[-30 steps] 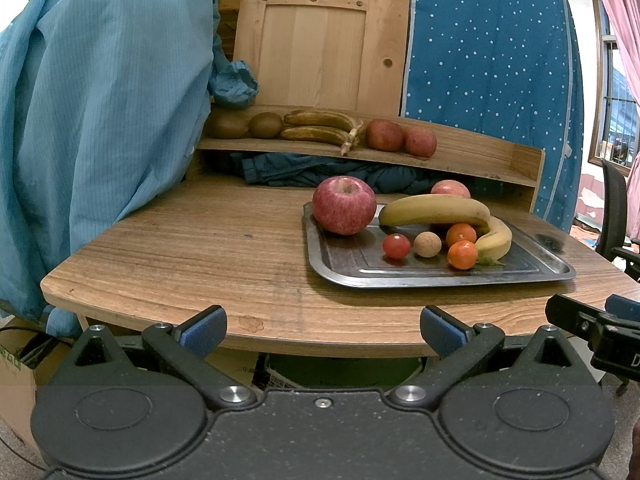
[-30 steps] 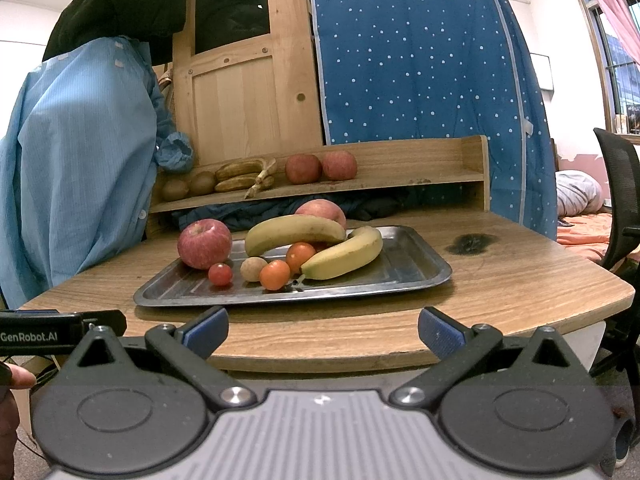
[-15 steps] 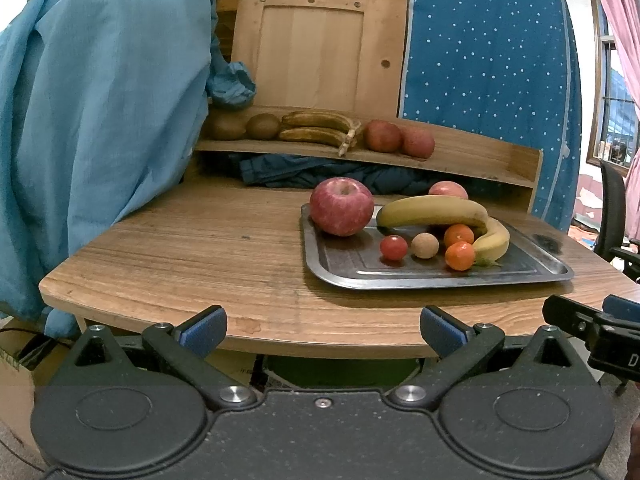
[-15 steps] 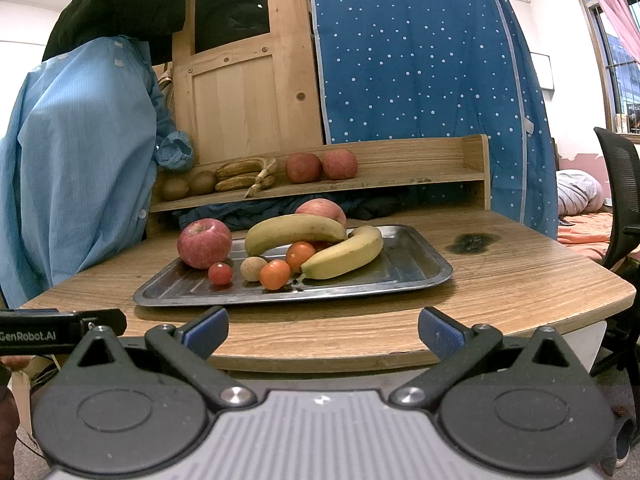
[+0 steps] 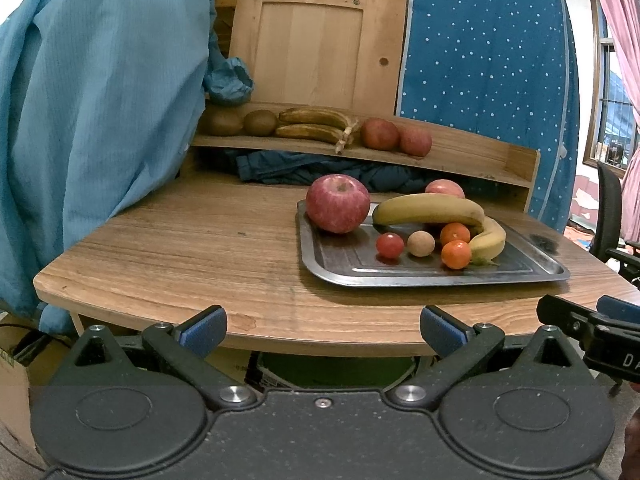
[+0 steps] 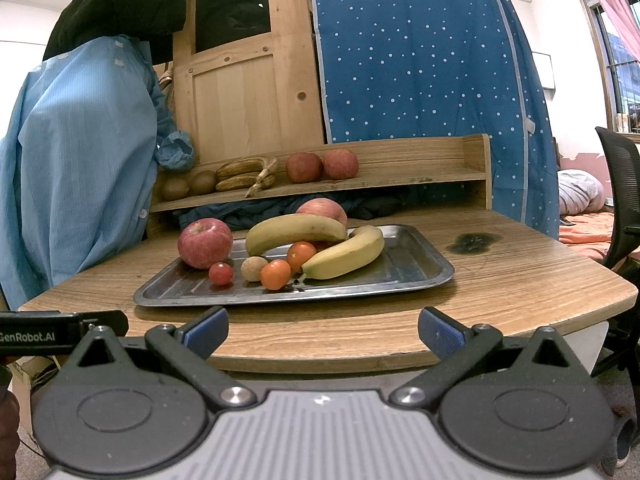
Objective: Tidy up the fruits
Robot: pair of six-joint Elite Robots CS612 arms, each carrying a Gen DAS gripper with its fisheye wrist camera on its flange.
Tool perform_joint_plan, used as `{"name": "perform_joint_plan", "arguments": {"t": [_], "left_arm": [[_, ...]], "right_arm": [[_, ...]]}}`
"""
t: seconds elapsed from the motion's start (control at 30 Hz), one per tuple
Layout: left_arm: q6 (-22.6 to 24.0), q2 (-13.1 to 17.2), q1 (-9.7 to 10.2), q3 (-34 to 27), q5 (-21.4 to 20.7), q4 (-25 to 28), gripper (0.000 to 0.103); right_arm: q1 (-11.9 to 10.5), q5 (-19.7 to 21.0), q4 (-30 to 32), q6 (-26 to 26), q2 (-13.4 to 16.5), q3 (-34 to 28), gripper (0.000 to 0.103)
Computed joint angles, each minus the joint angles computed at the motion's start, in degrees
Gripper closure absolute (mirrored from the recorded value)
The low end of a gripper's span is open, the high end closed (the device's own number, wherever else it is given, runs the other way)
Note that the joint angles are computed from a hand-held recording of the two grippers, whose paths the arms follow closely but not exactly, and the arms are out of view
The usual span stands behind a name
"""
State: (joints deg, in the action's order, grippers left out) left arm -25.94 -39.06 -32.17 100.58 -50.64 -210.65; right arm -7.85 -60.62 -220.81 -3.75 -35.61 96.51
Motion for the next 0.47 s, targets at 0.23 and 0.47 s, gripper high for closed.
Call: {"name": "perform_joint_plan", "arguments": {"t": [0.23, 0.47], "left_arm": [[0.02, 0.0, 0.04, -0.03, -0.36, 0.27, 0.001], [-0.17, -0.04, 0.03, 0.01, -0.22, 0.6, 0.001]], "right_arm": [[0.11, -0.17, 0.03, 0.04, 0.07, -0.02, 0.0], [0.35, -0.12, 0.29, 0.06, 0.25, -0.28, 0.0]]}}
